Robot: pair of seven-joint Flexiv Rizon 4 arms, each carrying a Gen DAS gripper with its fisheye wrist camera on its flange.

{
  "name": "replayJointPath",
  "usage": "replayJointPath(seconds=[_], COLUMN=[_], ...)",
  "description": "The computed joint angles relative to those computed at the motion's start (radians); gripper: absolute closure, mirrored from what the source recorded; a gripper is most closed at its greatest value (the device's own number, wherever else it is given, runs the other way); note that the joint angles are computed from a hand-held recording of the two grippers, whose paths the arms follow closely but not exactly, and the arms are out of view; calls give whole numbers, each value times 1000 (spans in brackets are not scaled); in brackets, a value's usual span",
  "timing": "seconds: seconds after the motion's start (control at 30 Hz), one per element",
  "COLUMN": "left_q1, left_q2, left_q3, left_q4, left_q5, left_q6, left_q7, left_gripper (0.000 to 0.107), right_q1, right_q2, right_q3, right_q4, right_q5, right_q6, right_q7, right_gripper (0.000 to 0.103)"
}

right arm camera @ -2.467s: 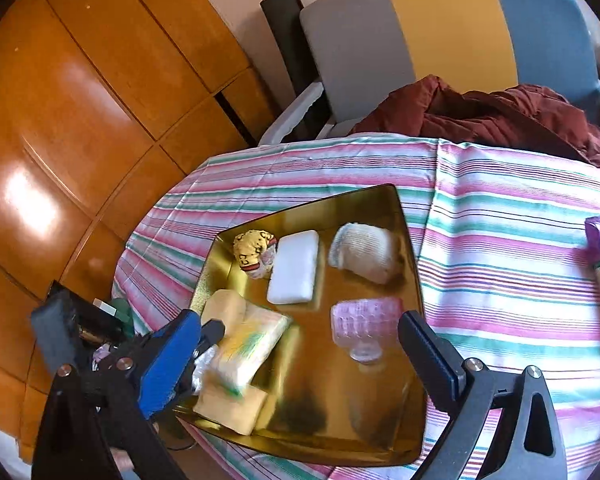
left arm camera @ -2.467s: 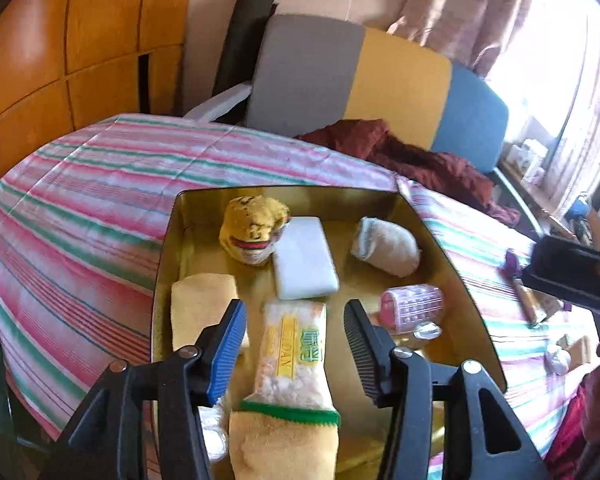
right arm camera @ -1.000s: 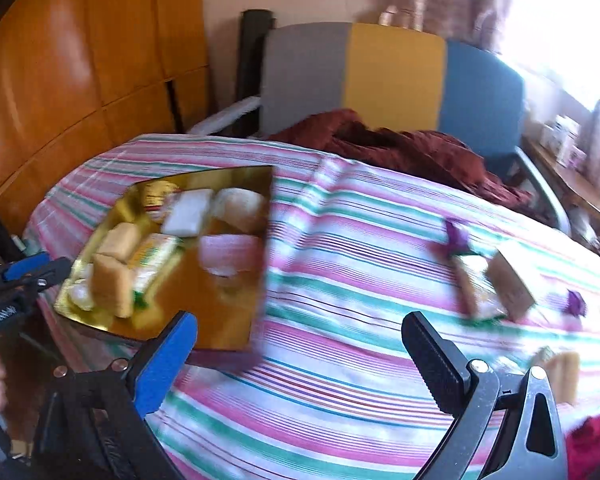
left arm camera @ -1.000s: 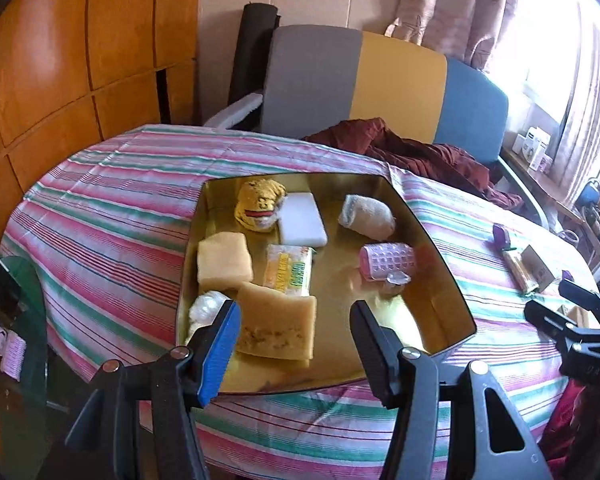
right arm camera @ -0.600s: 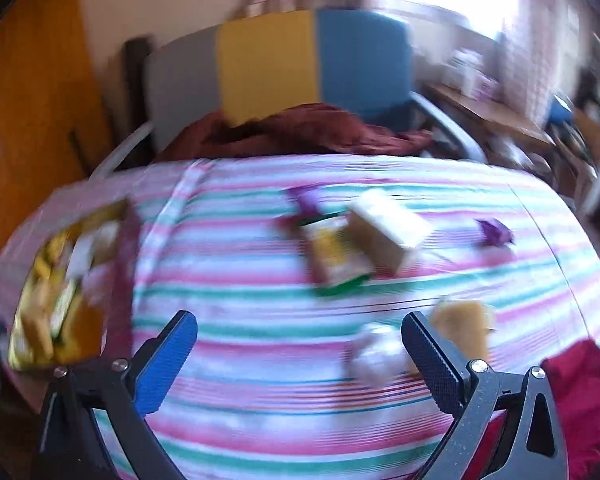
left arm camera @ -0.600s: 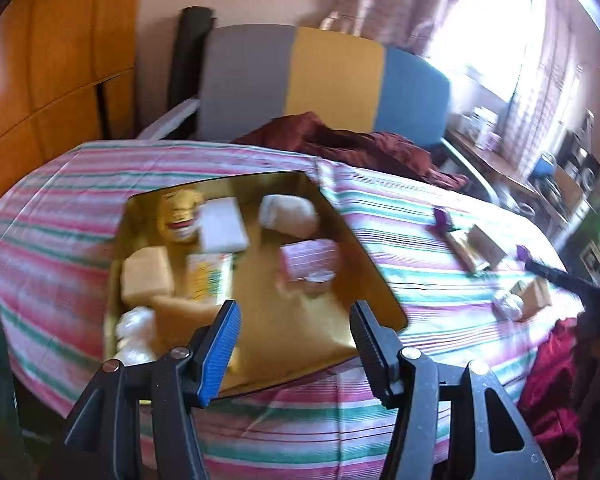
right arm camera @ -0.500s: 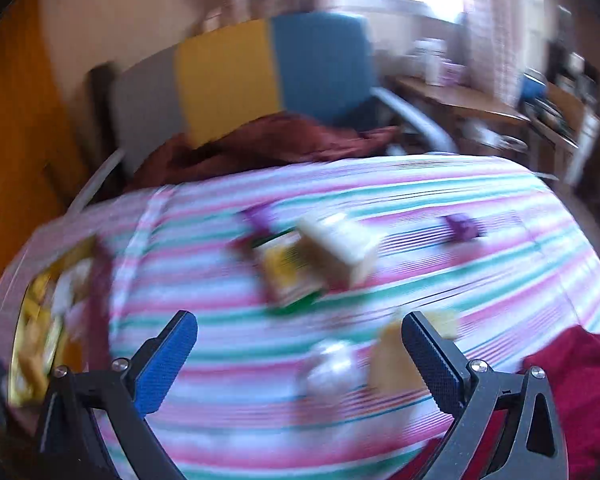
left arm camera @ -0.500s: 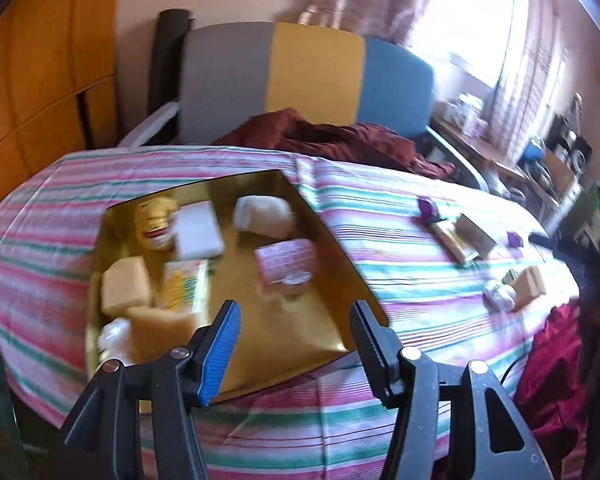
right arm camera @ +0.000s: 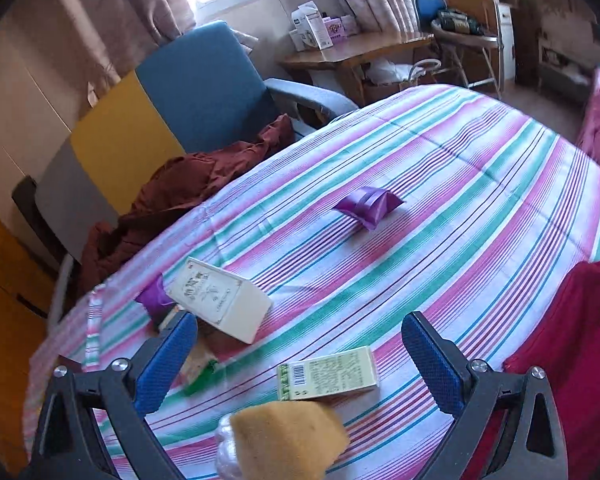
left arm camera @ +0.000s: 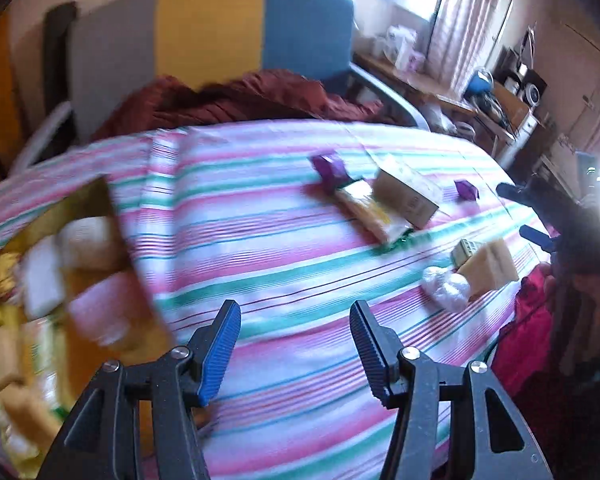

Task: Organize objects
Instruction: 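Move both tools back toward the remaining packets and boxes, then grasp another WEIDAN packet with left tool while right tool grasps purple packet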

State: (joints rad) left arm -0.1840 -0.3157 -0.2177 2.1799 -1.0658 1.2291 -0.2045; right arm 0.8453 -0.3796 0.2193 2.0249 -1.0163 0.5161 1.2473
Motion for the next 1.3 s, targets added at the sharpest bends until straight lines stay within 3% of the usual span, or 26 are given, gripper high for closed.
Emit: replayJointPath(seconds=[0.07, 0.23, 0.4, 0.77, 0.97, 1.03, 1.13, 1.2, 1.3], left_q1=[-18, -65, -120, -200, -171, -142, -69, -14, 99], left_q2=[-43, -159, -263, -439, -462, -455, -439, -417, -383], left_q3=[0, -29, -3, 45, 4, -23, -88, -131, -223], left_q4=[-47, -154, -274, -508, -493, -461, -410, -359, -229], left_q5=[68, 228, 407, 648, 779, 804, 801, 791, 800], left_q6=[-26, 22, -1, -47, 72, 115, 140, 153, 258], left_q7=[-82, -249, -450, -753, -723, -699, -662, -628, -538], left_gripper=[49, 49, 49, 42, 41, 48, 57, 57, 57], right_q1=[1, -2, -19, -40, -50, -50, -48, -48, -47], right_q2=[1, -4, -4, 21, 19, 17, 15, 14, 12], right_q3=[-1, -9, -14, -15, -14, -13, -13, -14, -14], right_q4=[-3, -6, 14, 58, 57, 53, 50, 48, 43], right_q5=[-18, -65, -106, -182, -201, -196, -196, -194, -192], right_q6=[2, 35, 108, 160, 177, 176, 174, 174, 175], right_q7=[-13, -21, 10, 107, 102, 93, 85, 76, 65], right_gripper=[0, 0, 0, 0, 0, 0, 0, 0, 0])
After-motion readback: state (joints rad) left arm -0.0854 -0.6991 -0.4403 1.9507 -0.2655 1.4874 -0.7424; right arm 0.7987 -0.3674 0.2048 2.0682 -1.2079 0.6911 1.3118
